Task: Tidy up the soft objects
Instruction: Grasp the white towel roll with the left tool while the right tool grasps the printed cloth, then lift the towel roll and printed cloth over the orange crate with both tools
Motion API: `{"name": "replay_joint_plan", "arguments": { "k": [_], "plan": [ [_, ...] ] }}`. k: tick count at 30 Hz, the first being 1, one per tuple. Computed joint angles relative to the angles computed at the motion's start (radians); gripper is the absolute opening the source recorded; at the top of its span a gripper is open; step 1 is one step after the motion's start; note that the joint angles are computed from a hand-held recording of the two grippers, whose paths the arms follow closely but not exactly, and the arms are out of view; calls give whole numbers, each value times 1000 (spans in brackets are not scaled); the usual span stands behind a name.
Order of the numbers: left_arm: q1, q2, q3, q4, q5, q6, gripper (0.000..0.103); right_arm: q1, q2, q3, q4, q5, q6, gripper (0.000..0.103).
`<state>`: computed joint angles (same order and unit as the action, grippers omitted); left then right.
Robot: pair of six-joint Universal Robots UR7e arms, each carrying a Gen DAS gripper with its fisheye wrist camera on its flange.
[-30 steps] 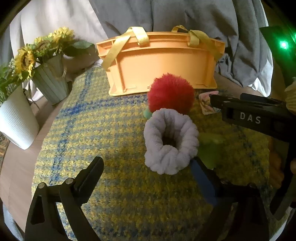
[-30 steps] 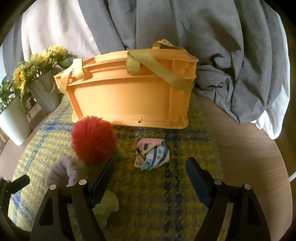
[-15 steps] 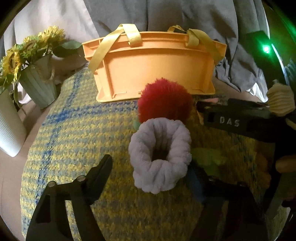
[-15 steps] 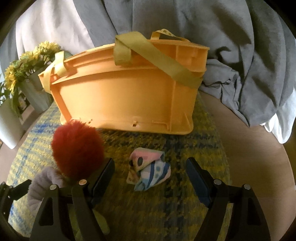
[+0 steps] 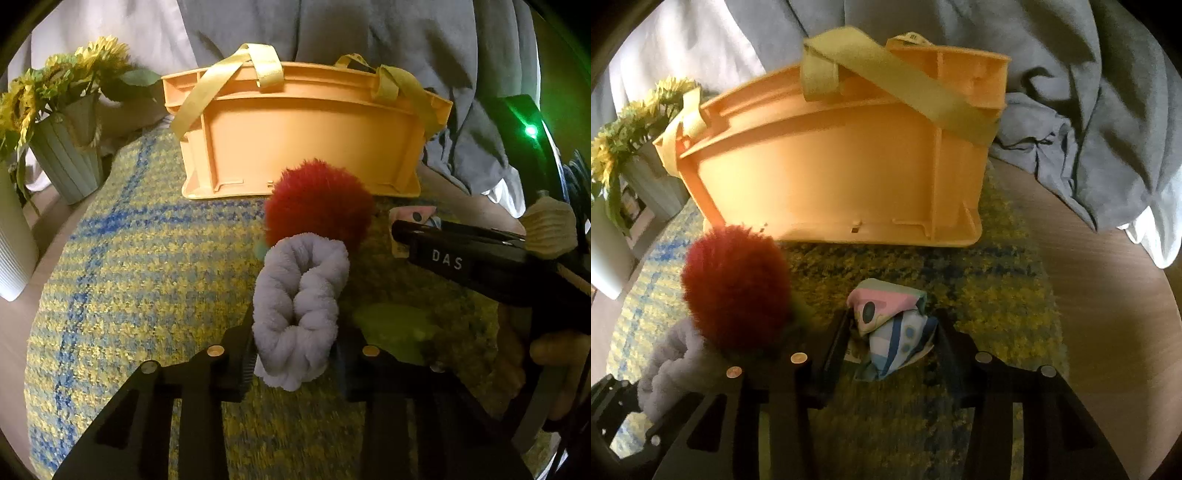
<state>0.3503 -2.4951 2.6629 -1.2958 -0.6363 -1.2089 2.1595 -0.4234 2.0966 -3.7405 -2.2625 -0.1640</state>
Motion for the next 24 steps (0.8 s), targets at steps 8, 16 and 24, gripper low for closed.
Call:
{"name": "replay_joint_plan", "arguments": {
  "k": [8, 16, 24],
  "plan": [
    [-146, -75, -54, 257, -34, -179, 32, 64, -32, 43, 7, -40, 85, 46],
    [-310, -101, -132, 491, -84, -369, 32, 125, -73, 78, 3, -75, 135, 46],
    [-454, -85, -200, 650, -114, -502, 33, 195, -113, 104, -3, -105, 178, 46]
  ]
}}
